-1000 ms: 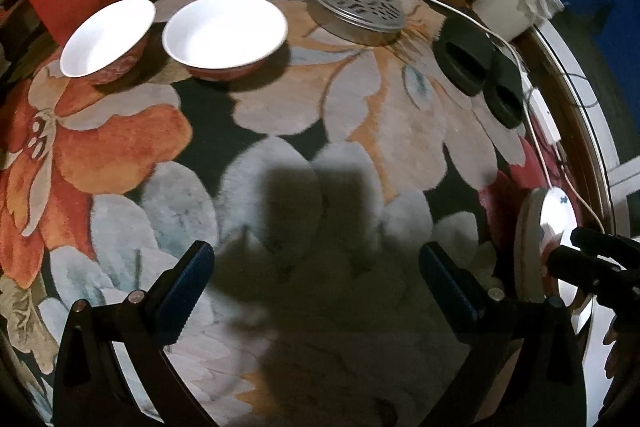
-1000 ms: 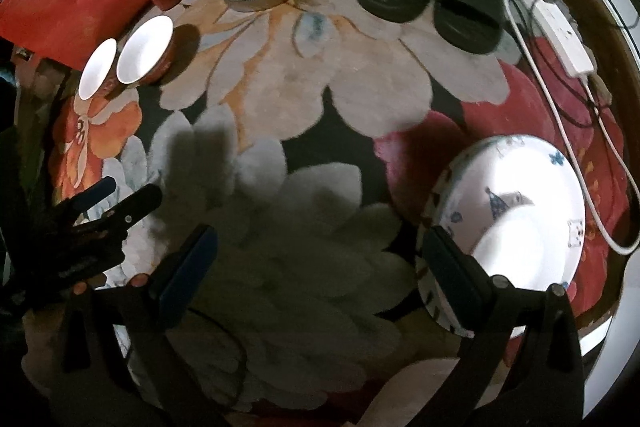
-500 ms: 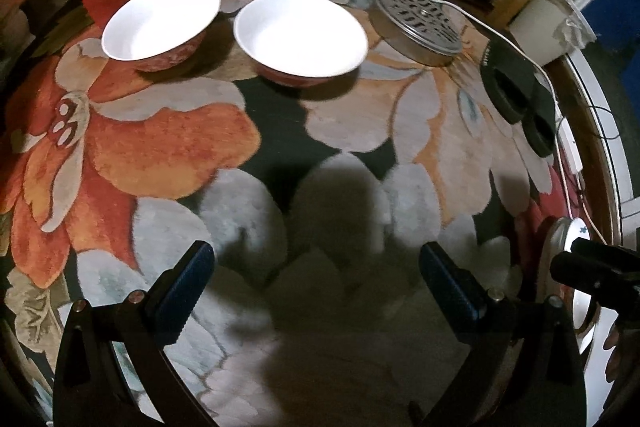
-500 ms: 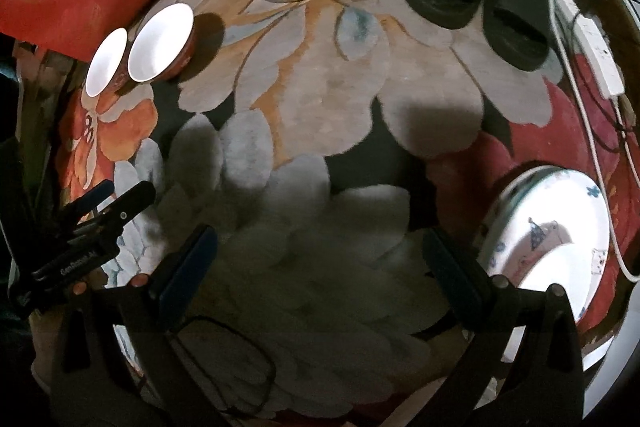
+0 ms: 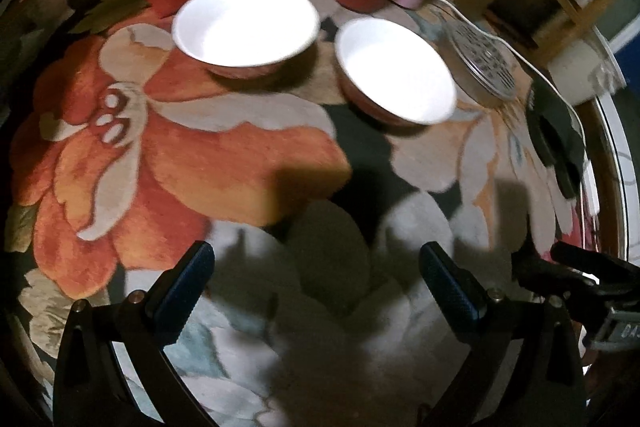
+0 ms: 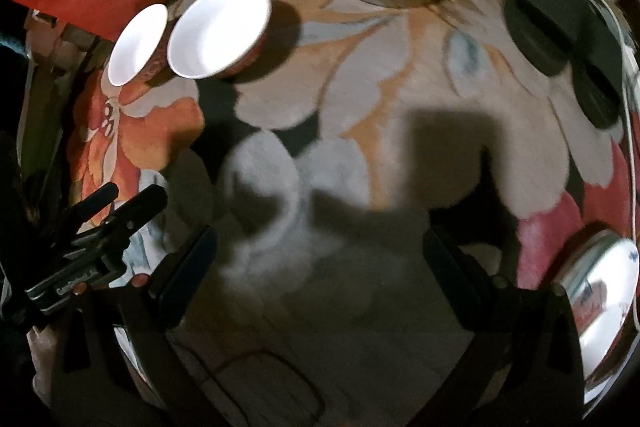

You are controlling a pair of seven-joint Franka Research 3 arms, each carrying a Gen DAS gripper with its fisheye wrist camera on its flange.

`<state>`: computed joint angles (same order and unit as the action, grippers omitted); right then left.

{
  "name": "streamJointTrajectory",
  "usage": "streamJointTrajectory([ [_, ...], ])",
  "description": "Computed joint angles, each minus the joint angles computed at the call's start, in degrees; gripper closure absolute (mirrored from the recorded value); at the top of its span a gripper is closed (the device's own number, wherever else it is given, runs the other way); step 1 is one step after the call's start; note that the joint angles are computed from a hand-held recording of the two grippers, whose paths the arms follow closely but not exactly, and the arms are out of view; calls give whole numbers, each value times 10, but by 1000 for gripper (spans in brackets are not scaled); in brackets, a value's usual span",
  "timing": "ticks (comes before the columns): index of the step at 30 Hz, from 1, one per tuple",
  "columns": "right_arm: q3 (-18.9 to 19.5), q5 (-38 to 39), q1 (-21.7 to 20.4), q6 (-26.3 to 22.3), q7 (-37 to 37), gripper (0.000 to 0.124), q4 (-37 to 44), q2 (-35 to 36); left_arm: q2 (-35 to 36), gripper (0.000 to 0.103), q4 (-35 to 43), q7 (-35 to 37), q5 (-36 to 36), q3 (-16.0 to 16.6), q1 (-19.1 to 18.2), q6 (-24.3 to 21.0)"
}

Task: Organize plates and bowls
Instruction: 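Move the right tool to a white bowl and grip its rim, then grip the bowl rim with the left tool while the right tool holds it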

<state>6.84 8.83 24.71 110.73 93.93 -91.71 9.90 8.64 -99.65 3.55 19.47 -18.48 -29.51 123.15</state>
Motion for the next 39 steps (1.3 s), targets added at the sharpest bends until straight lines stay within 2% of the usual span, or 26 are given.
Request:
streamJointTrajectory([
  [7, 2, 8, 16, 18, 22, 22, 100, 88, -44, 1, -50, -24, -7, 6, 21, 6],
  [11, -4, 38, 17, 39, 70, 23, 165, 147, -56, 1, -66, -29, -10, 5, 29, 11],
  [14, -7, 43, 21, 32, 98, 39, 223, 196, -57, 1, -71, -28, -14, 2, 32, 14],
  [17, -6, 49, 26, 12, 122, 60, 290, 248, -61, 1, -81, -21, -22, 1, 34, 19],
  [19, -2, 58, 26, -5, 126, 87, 323, 274, -63, 1, -86, -18, -25, 0, 35, 21],
  [21, -1, 54, 33, -37, 122, 105, 365, 302, -67, 1, -92, -18, -28, 0, 36, 24],
  [22, -4, 47, 38, -46, 123, 109, 380, 311, -69, 1, -95, -21, -29, -1, 36, 26],
  [25, 1, 56, 35, -28, 98, 109, 332, 283, -76, 1, -107, -24, -36, -1, 37, 35],
  [28, 19, 107, 10, -22, 61, 109, 273, 250, -81, 1, -118, -22, -44, -2, 38, 51],
  [30, 37, 152, -10, -44, 22, 109, 249, 237, -82, 1, -126, -20, -48, -2, 39, 65],
  [33, 46, 184, -20, -87, -34, 110, 228, 224, -81, 2, -133, -23, -50, -3, 39, 84],
  [36, 43, 180, -10, -115, -76, 110, 224, 215, -76, 14, -139, -22, -62, -3, 40, 104],
  [39, 34, 171, 2, -105, -100, 107, 194, 190, -67, 23, -139, -13, -75, -3, 40, 115],
])
